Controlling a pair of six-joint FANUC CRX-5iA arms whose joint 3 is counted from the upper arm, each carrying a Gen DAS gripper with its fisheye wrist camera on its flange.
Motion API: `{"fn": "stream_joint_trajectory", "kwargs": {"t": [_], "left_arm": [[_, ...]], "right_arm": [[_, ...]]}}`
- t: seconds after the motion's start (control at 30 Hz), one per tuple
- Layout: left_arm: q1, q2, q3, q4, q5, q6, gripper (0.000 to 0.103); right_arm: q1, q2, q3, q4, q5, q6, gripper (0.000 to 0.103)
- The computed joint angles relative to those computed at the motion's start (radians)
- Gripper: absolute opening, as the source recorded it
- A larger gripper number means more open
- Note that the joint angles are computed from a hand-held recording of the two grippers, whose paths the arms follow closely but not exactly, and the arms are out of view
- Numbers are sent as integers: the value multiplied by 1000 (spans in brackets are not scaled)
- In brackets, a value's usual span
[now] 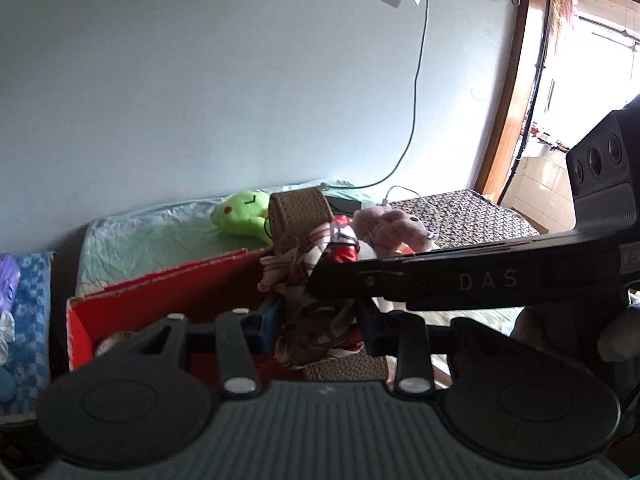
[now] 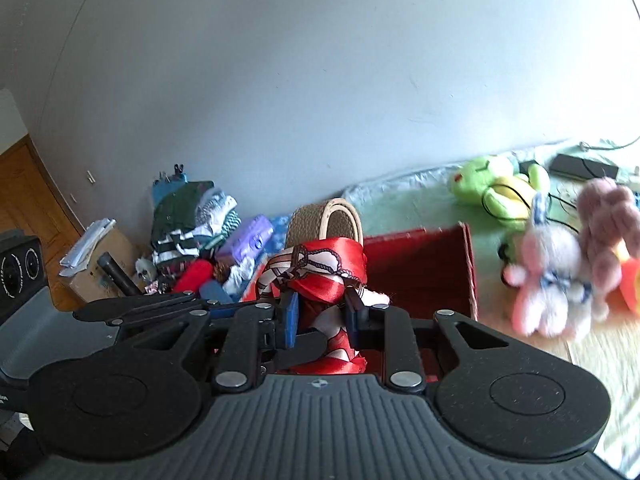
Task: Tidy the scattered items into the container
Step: 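Lift the pouch with the right gripper over the red box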
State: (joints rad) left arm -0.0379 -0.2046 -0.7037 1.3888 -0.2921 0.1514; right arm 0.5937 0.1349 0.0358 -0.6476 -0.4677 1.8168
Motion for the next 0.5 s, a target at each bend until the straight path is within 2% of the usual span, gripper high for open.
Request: {"fn": "stream_joint_trajectory", "kwargs": {"t": [0.1,0.17,0.3,0.5], "left_arm": [[-29,35,27,11,70,15,35],[-23,63,51,-52,89,89,35],[65,99,112,-322,45,342,35],[157,166,233,-705,-51,730,35]], "right_arm": [[-34,50,80,-80,-60,82,26],[-57,92,136,-122,-107,121,26],[-96,182,241,-183,-210,156,26],[-116,311,388,-164,-359,146,26]]}}
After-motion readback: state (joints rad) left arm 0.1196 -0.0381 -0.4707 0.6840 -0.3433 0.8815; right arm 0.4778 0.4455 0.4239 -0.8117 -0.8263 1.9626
